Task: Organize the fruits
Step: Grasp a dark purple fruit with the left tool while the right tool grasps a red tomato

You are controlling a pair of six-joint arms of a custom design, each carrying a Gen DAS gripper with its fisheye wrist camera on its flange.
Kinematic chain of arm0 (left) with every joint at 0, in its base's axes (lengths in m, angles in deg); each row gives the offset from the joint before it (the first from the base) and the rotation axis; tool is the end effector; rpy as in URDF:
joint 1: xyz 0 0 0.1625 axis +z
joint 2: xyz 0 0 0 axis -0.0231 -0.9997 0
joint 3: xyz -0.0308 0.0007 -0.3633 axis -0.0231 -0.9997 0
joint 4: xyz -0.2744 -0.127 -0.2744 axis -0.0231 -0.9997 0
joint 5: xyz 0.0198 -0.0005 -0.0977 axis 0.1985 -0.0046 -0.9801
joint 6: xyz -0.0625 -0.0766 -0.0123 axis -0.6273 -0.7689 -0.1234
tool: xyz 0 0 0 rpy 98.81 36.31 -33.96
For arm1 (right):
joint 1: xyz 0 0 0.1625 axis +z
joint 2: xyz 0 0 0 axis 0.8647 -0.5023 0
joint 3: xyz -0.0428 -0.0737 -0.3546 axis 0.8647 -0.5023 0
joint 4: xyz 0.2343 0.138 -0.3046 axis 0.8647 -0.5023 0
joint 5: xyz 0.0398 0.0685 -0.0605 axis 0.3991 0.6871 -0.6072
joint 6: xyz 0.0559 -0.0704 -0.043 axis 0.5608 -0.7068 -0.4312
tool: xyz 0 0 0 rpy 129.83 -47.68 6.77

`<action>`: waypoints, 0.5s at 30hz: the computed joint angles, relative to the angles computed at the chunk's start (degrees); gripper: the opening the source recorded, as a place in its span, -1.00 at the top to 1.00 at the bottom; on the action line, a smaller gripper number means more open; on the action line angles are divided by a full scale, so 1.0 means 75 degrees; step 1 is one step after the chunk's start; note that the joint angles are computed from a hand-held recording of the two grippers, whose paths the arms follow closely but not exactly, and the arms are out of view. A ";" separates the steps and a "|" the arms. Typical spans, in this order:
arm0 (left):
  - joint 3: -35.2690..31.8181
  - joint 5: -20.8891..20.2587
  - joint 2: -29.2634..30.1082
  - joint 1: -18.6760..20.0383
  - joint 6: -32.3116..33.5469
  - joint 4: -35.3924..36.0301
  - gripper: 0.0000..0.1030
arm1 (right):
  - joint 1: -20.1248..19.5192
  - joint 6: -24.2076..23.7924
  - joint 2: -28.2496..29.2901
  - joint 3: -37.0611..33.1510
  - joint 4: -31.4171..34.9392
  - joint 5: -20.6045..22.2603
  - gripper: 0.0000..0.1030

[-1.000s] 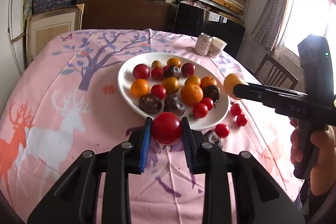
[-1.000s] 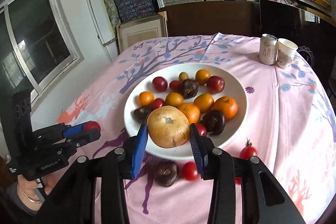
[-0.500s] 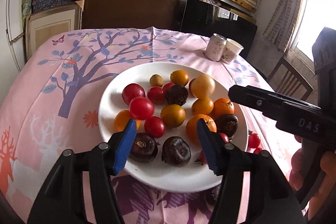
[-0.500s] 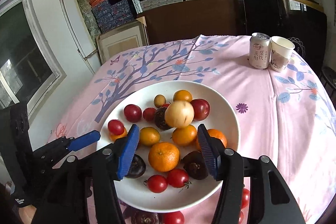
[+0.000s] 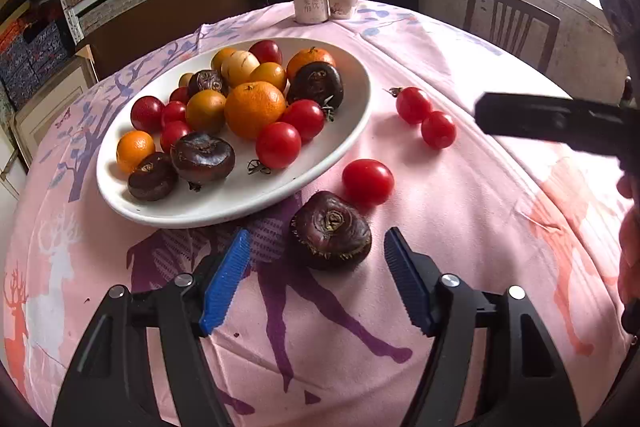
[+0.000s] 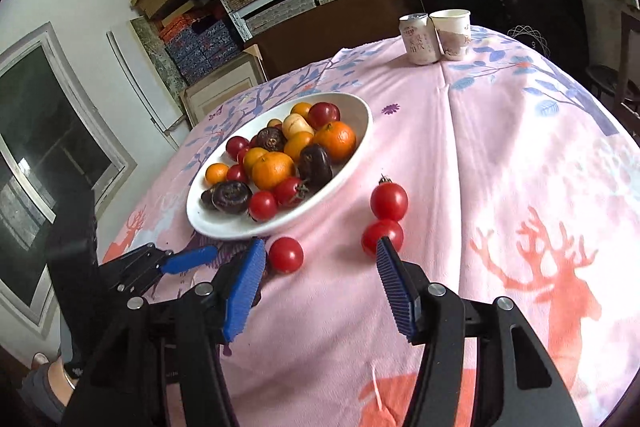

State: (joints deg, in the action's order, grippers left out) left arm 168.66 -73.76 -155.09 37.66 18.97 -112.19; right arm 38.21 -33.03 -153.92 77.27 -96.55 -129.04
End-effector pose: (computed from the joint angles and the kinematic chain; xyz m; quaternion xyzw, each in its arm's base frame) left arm -0.2121 -0.4225 0.1121 0.2182 0.8609 -0.2794 0.3650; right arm 0.1855 -0.4356 0.1829 0.2661 -0.9258 0.2523 0.0917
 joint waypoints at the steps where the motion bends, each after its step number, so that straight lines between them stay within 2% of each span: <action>1: -0.0083 -0.0133 0.0045 0.0121 -0.0035 -0.0008 -0.23 | 0.0001 -0.0057 -0.0029 0.0037 0.0027 -0.0075 -0.13; 2: -0.0155 -0.0355 0.0065 0.0245 -0.0020 -0.0079 -0.02 | 0.0004 -0.0098 -0.0056 0.0072 0.0044 -0.0138 -0.13; 3: -0.0136 -0.0556 0.0034 0.0325 0.0085 -0.0331 0.02 | 0.0018 -0.0131 -0.0080 0.0106 0.0058 -0.0209 -0.13; 4: -0.0084 -0.0587 0.0010 0.0325 0.0185 -0.0531 0.16 | 0.0032 -0.0166 -0.0082 0.0112 0.0068 -0.0257 -0.13; 10: 0.0458 -0.0322 -0.0339 -0.0077 0.0454 -0.1183 0.16 | 0.0371 -0.0667 0.0315 -0.0010 0.0119 -0.0795 -0.13; 15: 0.0971 0.0246 -0.1080 -0.0474 0.0400 -0.1977 0.16 | 0.0922 -0.1122 0.1189 -0.0305 -0.0187 -0.1578 -0.08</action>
